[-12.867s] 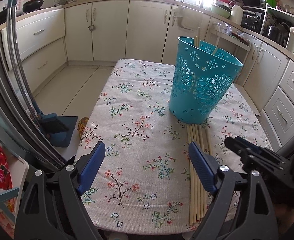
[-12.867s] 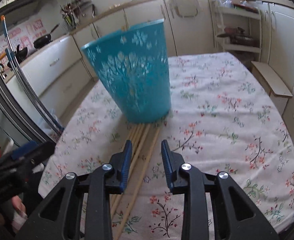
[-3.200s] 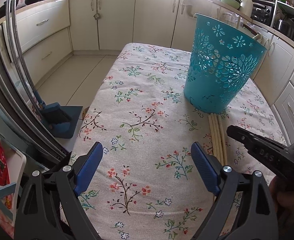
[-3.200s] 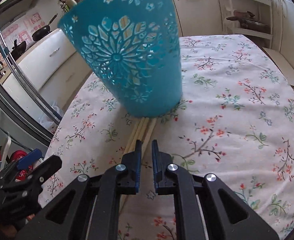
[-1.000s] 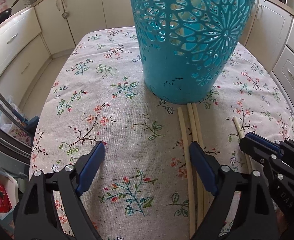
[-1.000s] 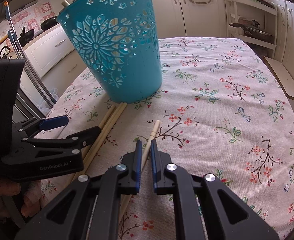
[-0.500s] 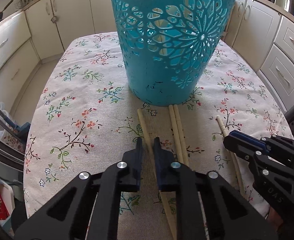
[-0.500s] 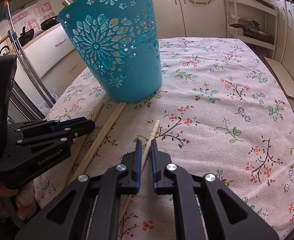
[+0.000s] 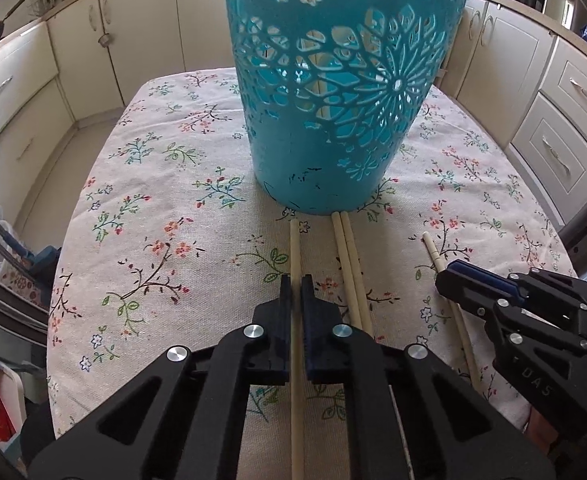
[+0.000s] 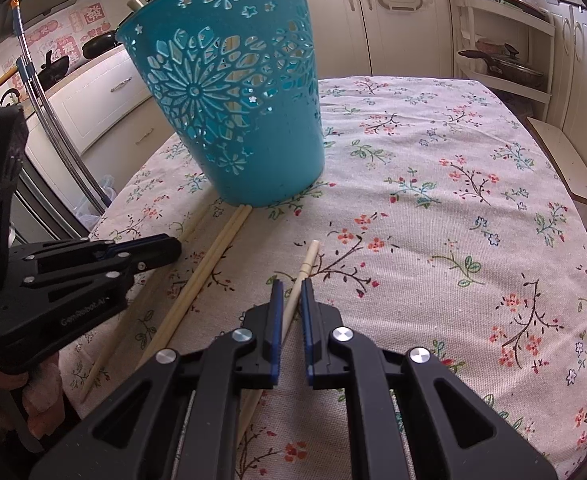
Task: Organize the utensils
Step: 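Lift the stick with the left tool up over the teal cup, then lower the stick into the teal cup and open the left tool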
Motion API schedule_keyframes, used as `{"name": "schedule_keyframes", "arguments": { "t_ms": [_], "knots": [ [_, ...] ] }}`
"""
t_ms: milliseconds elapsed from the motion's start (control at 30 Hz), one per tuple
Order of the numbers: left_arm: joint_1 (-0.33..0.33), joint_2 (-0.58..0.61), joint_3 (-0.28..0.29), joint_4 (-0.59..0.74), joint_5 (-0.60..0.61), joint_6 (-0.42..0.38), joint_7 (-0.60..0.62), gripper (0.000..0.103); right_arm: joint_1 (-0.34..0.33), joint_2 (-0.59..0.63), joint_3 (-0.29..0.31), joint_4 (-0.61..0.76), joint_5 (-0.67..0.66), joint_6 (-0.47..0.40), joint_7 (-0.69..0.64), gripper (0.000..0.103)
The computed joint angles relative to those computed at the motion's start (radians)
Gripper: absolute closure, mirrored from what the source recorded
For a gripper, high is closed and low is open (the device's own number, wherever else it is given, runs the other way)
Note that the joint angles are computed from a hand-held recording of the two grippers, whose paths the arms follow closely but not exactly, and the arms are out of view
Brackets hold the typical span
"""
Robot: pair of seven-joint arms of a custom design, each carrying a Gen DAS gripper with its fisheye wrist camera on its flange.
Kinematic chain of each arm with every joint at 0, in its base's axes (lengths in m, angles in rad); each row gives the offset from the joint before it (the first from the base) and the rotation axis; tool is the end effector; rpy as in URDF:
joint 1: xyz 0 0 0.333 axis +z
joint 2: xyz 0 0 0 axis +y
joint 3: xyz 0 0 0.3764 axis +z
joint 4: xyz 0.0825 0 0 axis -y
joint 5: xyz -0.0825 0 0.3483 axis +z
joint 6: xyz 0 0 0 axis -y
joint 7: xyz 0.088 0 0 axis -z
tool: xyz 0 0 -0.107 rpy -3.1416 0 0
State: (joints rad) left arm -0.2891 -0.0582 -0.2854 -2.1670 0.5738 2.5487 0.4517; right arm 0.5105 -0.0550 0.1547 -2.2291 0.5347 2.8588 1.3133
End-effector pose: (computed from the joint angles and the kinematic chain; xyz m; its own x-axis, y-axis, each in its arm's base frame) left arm 0.4363 -0.2948 0.5434 0.1107 -0.9919 0.0629 -0.8166 -0.1269 -0.5631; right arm 0.4307 0.3047 0.5501 0.5115 -0.8175 -0.2647 -0.7434 -0.2666 -0.6134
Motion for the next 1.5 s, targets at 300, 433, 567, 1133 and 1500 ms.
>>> {"name": "schedule_keyframes", "arguments": {
  "t_ms": [300, 433, 567, 1133, 1500],
  "knots": [
    [0.061, -0.167, 0.011, -0.154, -0.107, 0.186, 0.000, 0.098, -0.001, 0.004, 0.005, -0.001, -0.045, 0.015, 0.036, 0.094],
    [0.118, -0.256, -0.008, -0.201, -0.142, 0.263, 0.002, 0.098, -0.001, 0.005, 0.005, -0.002, -0.055, 0.020, 0.041, 0.094],
    [0.175, -0.314, -0.037, -0.198, -0.167, 0.300, 0.018, 0.098, 0.002, 0.002, 0.006, -0.008, -0.062, 0.026, 0.050, 0.094],
    [0.371, -0.315, -0.173, -0.044, -0.141, 0.408, 0.020, 0.098, 0.007, -0.001, 0.003, -0.013, -0.058, 0.032, 0.052, 0.093],
    [0.598, -0.226, -0.337, 0.115, 0.140, 0.448, -0.208, 0.098, 0.007, -0.001, 0.003, -0.015, -0.068, 0.037, 0.056, 0.092]
  ]
}}
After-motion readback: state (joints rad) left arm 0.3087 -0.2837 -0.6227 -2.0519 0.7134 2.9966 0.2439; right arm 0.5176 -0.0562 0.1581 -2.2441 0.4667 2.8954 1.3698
